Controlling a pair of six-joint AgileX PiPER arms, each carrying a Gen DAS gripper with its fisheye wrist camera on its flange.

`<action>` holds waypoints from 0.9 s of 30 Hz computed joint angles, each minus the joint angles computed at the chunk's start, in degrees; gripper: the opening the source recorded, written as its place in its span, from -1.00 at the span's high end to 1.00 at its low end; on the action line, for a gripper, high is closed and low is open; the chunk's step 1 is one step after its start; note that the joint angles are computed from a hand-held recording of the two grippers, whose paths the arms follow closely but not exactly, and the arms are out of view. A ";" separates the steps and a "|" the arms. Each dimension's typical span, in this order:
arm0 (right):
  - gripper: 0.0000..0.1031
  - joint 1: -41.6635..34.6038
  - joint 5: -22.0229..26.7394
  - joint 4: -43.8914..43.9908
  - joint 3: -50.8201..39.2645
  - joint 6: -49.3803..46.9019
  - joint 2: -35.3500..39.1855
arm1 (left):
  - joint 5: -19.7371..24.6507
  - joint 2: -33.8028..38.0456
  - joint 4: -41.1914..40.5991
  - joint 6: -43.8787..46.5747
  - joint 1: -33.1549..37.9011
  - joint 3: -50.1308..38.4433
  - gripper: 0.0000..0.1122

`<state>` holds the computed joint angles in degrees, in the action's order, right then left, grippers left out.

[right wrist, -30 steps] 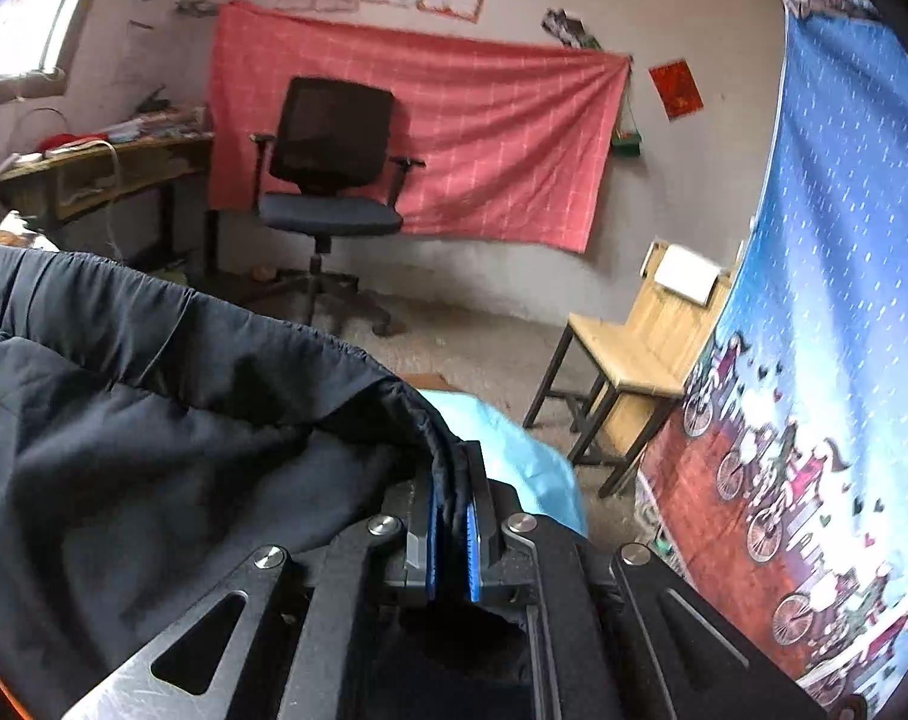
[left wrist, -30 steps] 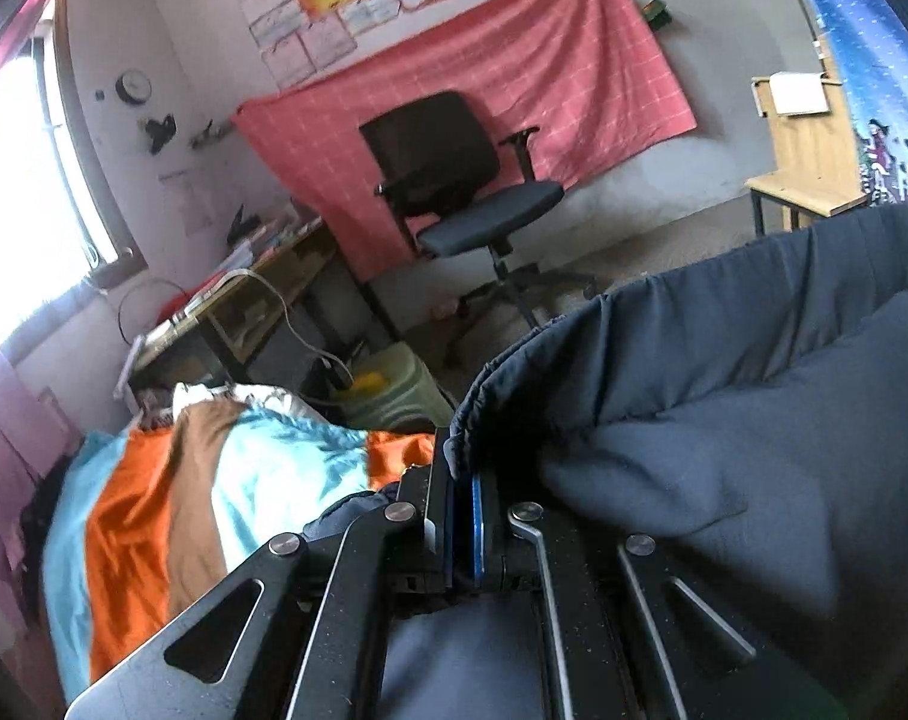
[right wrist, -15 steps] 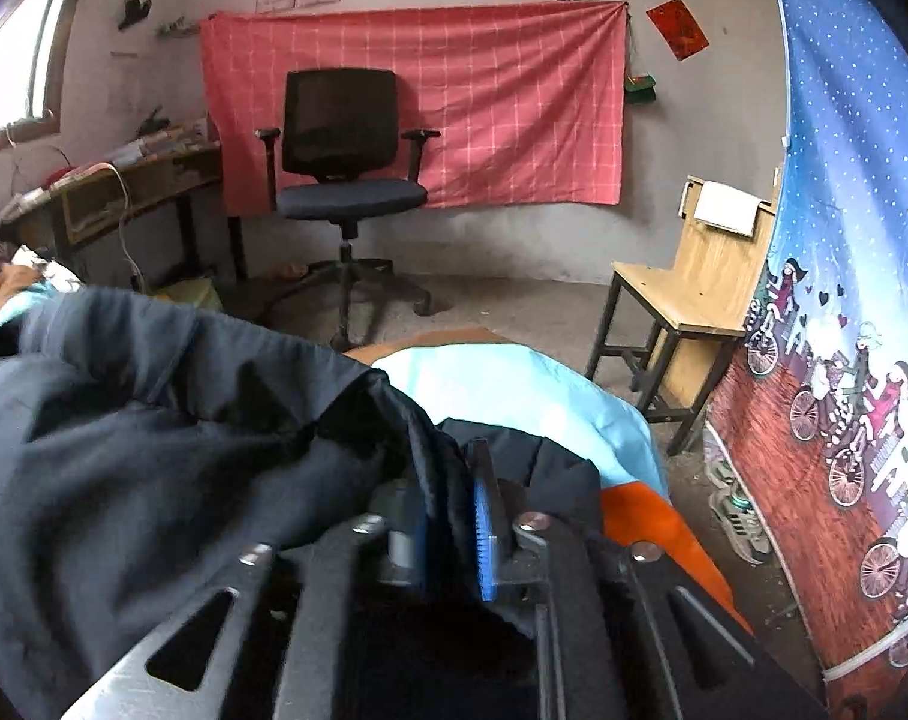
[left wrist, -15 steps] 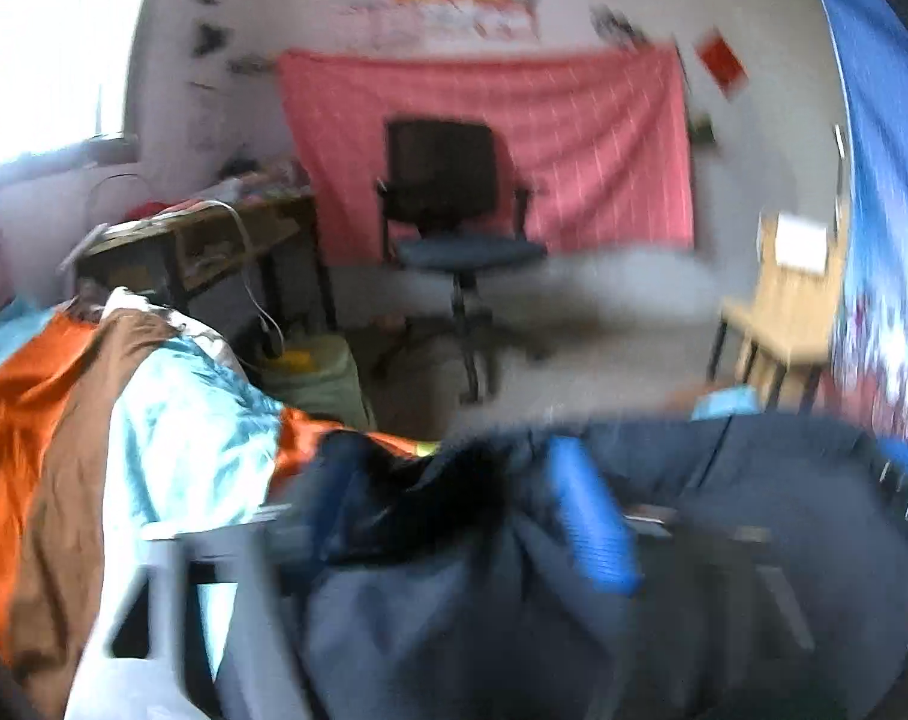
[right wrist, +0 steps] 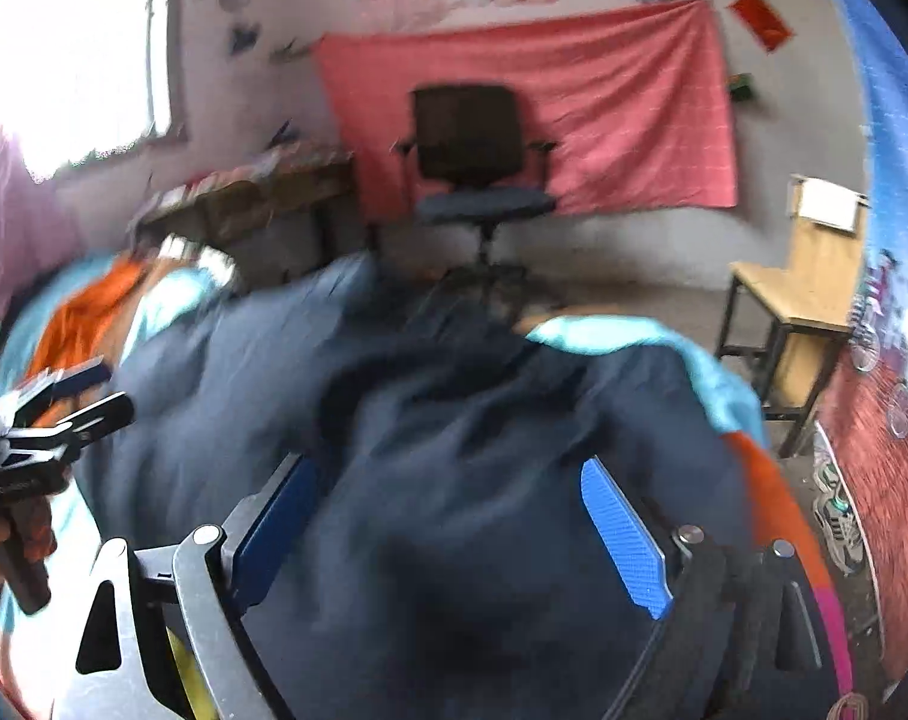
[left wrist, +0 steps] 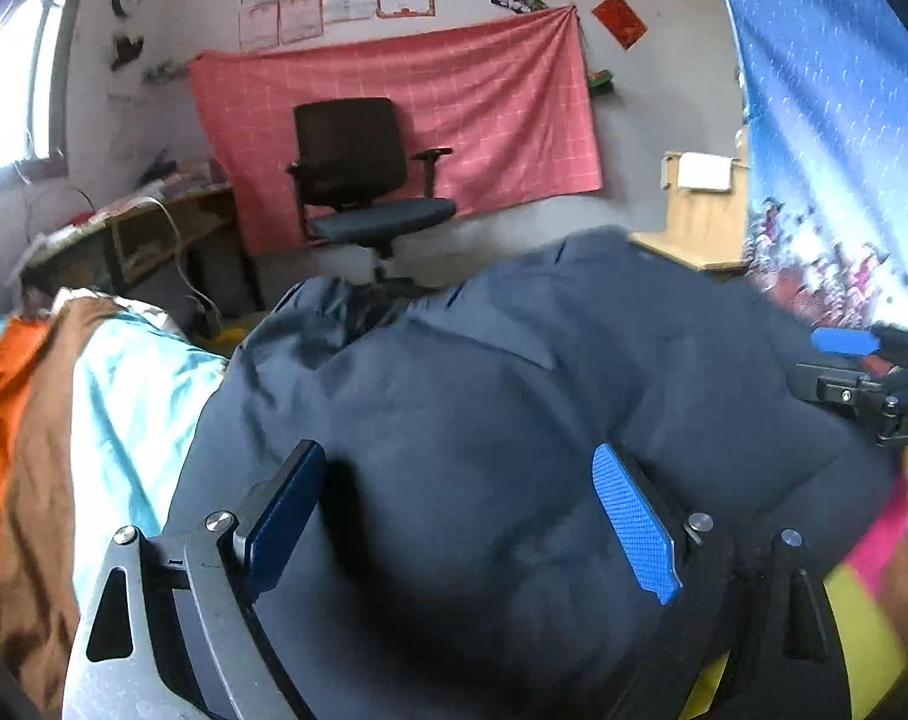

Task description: Fold large clothes

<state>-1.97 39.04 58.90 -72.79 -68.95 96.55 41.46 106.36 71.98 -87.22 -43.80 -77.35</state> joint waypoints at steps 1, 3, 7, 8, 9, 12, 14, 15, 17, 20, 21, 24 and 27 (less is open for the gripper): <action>-0.75 1.69 -2.55 -1.45 -0.23 1.55 0.83 | 0.14 1.01 1.85 -2.89 0.04 -0.32 -0.55; -0.75 3.90 -5.82 -2.63 -2.23 5.06 3.28 | -0.19 3.56 0.61 -4.06 2.08 -3.89 -0.57; -0.75 7.83 -8.26 -17.98 -14.57 23.75 11.20 | 2.88 9.32 -6.53 3.22 5.83 -13.83 -0.58; -0.75 8.44 -7.06 -22.82 -18.61 29.27 13.57 | 3.67 10.03 -9.15 5.46 6.79 -15.81 -0.58; -0.75 8.99 -4.93 -27.15 -23.56 34.34 16.46 | 4.94 11.26 -11.49 7.36 7.73 -18.63 -0.58; -0.74 10.14 -2.02 -35.34 -32.53 42.70 22.47 | 9.72 14.60 -18.03 12.58 10.50 -26.29 -0.63; -0.74 10.03 -2.52 -36.04 -34.49 43.09 24.69 | 12.56 16.63 -19.37 15.09 12.49 -30.18 -0.64; -0.74 10.16 -4.07 -36.39 -34.69 43.30 25.81 | 13.60 17.44 -19.12 16.22 13.27 -31.14 -0.66; -0.74 9.69 -6.43 -33.81 -33.21 41.46 26.39 | 11.65 17.22 -20.20 17.14 15.14 -29.50 -0.79; -0.75 9.27 -8.44 -29.71 -32.79 38.67 27.61 | 2.53 14.72 -24.17 14.67 18.86 -22.83 -0.81; -0.75 9.13 -8.16 -28.70 -33.40 38.30 28.34 | -0.33 14.03 -24.23 13.04 19.69 -20.71 -0.83; -0.76 8.69 -5.79 -27.63 -37.20 38.46 31.09 | -4.94 13.07 -25.54 11.58 21.43 -17.69 -0.83; -0.77 8.66 -3.16 -29.10 -40.89 40.29 33.10 | -8.20 12.61 -30.16 14.84 23.26 -17.09 -0.83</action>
<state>6.69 35.88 29.80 -113.68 -28.66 129.65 33.26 118.97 41.82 -72.39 -20.54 -94.44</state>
